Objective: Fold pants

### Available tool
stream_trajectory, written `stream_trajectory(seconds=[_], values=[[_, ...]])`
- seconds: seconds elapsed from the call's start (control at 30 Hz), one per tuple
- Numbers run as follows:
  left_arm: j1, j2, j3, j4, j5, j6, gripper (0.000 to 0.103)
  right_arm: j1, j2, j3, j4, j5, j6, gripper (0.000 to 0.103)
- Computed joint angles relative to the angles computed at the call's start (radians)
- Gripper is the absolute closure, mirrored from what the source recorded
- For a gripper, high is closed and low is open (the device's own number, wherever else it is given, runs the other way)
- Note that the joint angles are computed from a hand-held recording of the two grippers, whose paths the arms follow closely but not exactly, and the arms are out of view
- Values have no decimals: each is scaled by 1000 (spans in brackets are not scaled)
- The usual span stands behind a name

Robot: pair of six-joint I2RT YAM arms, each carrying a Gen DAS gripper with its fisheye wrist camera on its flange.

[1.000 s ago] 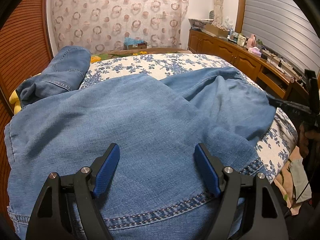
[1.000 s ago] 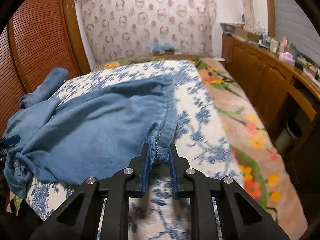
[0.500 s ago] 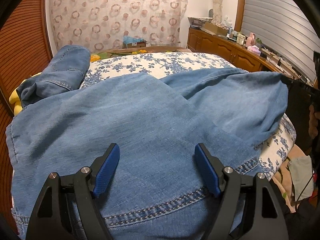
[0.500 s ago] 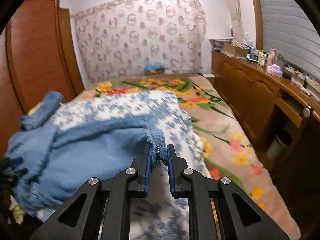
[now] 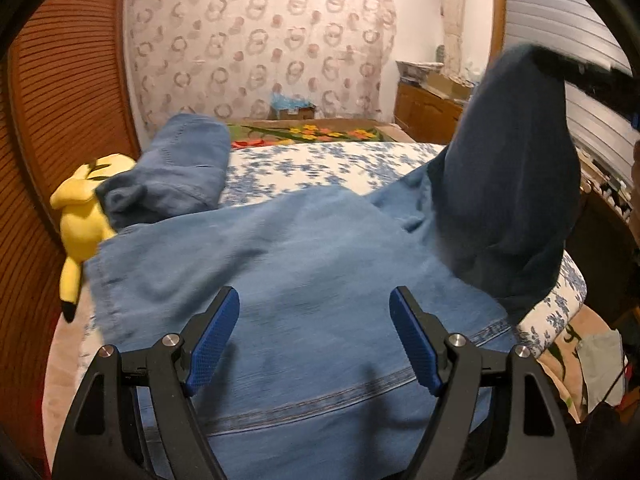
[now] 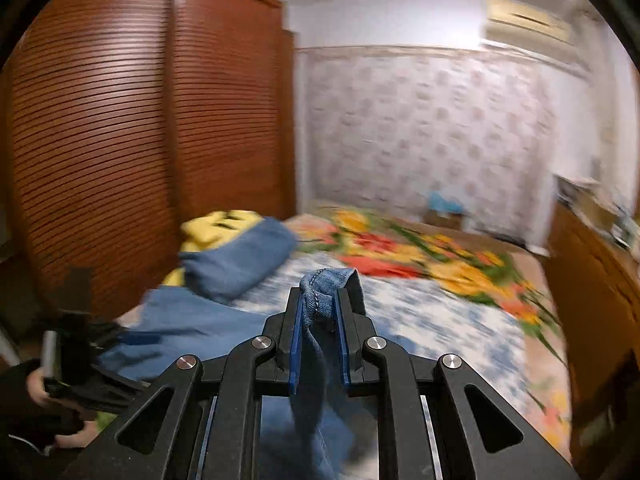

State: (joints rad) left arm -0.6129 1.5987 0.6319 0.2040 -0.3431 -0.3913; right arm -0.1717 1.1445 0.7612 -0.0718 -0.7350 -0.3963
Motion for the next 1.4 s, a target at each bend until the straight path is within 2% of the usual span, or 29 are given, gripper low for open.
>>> stream_trajectory(seconds=[0.1,0.27,0.37,0.43,0.47,0.57,0.67,1.13,1.4], values=[[40,-56,-55,4,13,0,25,154,-1,29,-44,45,3,88],[87,-85,-106,9,28,14,25,301,64,64,-40,113,12,88],[114,-88,-132,29,53,15,25,299,191,157,-65,117,-16,77],[129,-89,-142,38,61,21,25,298,223,176,-65,143,-15,67],[133,-87,-145,47,65,20,25,290,238,197,-72,150,-19,65],[133,-80,-145,55,66,13,25,329,280,254,-71,215,13,65],[129,-67,-136,60,68,11,25,356,273,233,-62,276,40,64],[137,-221,-198,34,43,4,25,441,360,228,-109,383,101,64],[98,-129,-163,65,69,22,25,487,391,245,-158,427,152,64]])
